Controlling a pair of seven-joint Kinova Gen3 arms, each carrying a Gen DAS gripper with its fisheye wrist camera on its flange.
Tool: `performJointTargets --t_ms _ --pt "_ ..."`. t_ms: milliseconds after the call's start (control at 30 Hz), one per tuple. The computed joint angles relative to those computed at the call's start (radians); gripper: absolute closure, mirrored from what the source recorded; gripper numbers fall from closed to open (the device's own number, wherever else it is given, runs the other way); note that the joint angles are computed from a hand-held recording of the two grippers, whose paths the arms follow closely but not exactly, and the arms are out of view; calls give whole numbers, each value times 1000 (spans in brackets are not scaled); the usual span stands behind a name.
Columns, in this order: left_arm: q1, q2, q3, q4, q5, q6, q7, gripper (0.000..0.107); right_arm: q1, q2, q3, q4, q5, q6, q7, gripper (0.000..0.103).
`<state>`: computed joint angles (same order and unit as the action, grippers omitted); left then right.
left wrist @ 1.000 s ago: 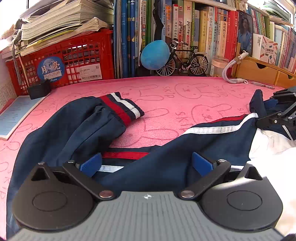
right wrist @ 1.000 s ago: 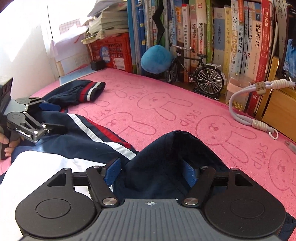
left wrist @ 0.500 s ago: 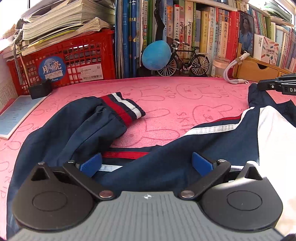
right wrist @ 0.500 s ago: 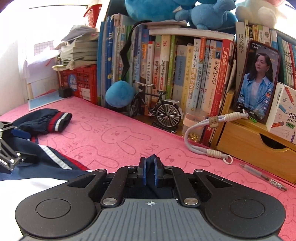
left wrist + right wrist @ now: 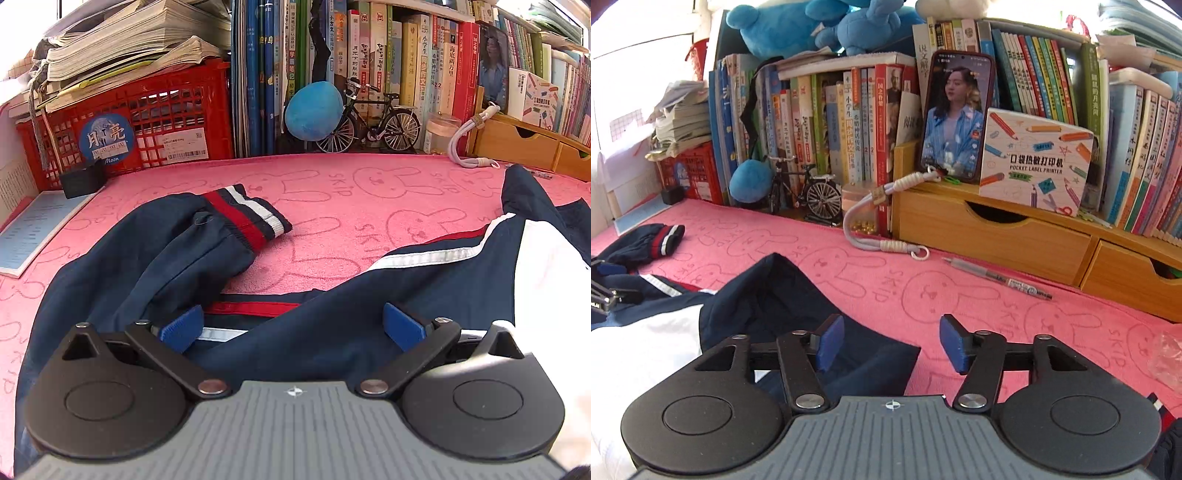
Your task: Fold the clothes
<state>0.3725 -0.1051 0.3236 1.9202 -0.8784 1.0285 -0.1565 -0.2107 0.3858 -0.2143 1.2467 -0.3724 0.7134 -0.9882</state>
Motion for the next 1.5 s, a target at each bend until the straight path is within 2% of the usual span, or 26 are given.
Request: performJointTargets --t_ms 100,133,167,200,233,333,400,467,500,567,600,633,700,767,800,933,967,1033,1100,1167,1200,1233,1267,1333,1433,1500 --pt "94 15 -69 -7 -22 33 23 4 18 36 -57 -49 74 112 -84 25" --pt "127 20 -94 -11 -28 45 27 4 12 44 -63 -50 86 128 -107 27" --pt "142 22 -105 -11 -33 48 31 4 -13 45 -50 -45 113 128 -136 34" --pt "139 23 -101 -10 -36 48 33 4 -55 38 -18 -35 154 112 -173 63" --pt "117 23 -79 -6 -40 45 39 4 -101 28 20 -18 195 80 -209 79" --pt "-16 16 41 -8 -23 39 21 4 -224 10 145 20 276 -42 -330 95" --pt "-109 9 125 -8 -11 35 10 4 -248 6 182 39 268 -124 -371 95" --pt "-181 -24 151 4 36 -26 -56 4 -210 -2 144 54 236 -169 -348 95" --pt "-194 -46 138 11 66 -66 -96 4 -169 -6 98 57 233 -167 -312 94" --pt "-164 -87 72 16 121 -148 -177 4 -103 -18 36 56 213 -131 -240 86" --pt "-126 -103 25 8 144 -188 -218 4 -57 -27 -5 66 193 -122 -199 73" --pt "-87 -116 -21 0 165 -229 -259 4 -10 -33 -42 73 165 -111 -159 53" --pt "-9 -118 -114 -23 210 -307 -340 4 57 -30 -85 69 98 -71 -90 39" --pt "66 -45 -191 -79 239 -332 -421 4 69 -24 -61 57 47 -21 -62 39" --pt "83 1 -203 -116 244 -320 -462 4 83 -21 -61 53 32 1 -56 38" --pt "46 168 -132 -269 225 -181 -621 4 66 -4 -24 15 37 98 -42 29" --pt "47 177 -139 -283 243 -168 -654 4 66 1 -20 4 39 125 -32 27" --pt "94 192 -205 -288 269 -179 -700 4 75 11 -20 -8 30 170 3 21" --pt "97 190 -251 -285 343 -208 -712 4 84 22 -19 -18 10 202 21 20" --pt "120 184 -296 -274 373 -230 -674 4 101 24 -33 -2 -11 197 41 21" --pt "150 179 -319 -271 364 -228 -650 4 102 15 -30 25 -34 170 70 30" --pt "172 176 -326 -266 338 -224 -609 7 114 -1 -44 64 -59 131 109 60" --pt "199 174 -333 -260 297 -216 -569 14 120 -16 -59 96 -73 103 134 69" --pt "251 163 -342 -237 216 -222 -488 53 100 -41 -58 136 -64 68 163 82" --pt "288 170 -325 -235 103 -178 -366 80 62 -67 -42 173 -53 12 192 88" --pt "289 172 -310 -231 32 -157 -284 86 45 -74 -34 180 -48 -37 180 90"
